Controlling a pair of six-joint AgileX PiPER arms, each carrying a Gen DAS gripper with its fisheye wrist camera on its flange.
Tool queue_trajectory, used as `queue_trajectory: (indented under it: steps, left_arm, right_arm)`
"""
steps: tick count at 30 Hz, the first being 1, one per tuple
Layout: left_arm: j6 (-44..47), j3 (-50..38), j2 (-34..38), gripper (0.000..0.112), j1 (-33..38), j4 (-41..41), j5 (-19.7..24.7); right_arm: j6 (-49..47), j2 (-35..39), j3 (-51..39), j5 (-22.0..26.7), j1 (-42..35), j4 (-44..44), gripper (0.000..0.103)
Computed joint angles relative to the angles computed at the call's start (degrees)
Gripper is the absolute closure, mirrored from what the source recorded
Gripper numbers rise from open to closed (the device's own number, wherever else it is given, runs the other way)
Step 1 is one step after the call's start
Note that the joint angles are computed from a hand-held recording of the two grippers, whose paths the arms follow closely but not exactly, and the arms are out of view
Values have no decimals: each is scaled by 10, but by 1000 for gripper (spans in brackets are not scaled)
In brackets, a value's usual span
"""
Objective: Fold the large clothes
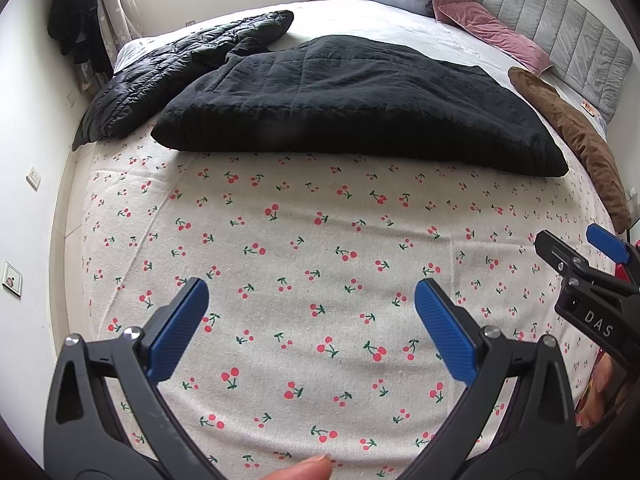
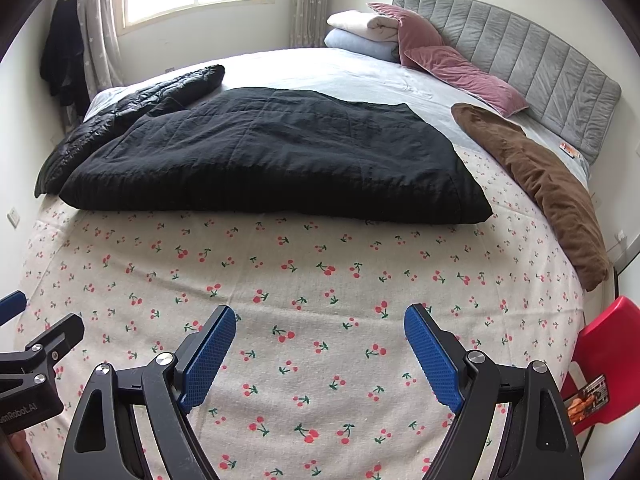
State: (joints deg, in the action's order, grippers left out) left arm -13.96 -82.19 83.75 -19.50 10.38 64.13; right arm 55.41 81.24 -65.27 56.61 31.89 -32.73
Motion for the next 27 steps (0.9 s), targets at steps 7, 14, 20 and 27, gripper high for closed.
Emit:
queue_trajectory:
  steps: [7,14,20,27]
  left_arm:
    - [2,-3,4,10,3,-1,5]
    - [3,-3,5,10,4,-1,7]
    - [6,-5,7,10,4,-4,11]
    - [3,-3,6,10,0,3,12]
  right_arm:
    - [-3,-1,-1,2,0,3,16]
    - [-4,0,-2,2,-1,5,16]
    - [-4,0,-2,2,-1,6,16]
    - [-5,-1,-1,3,2,6,16]
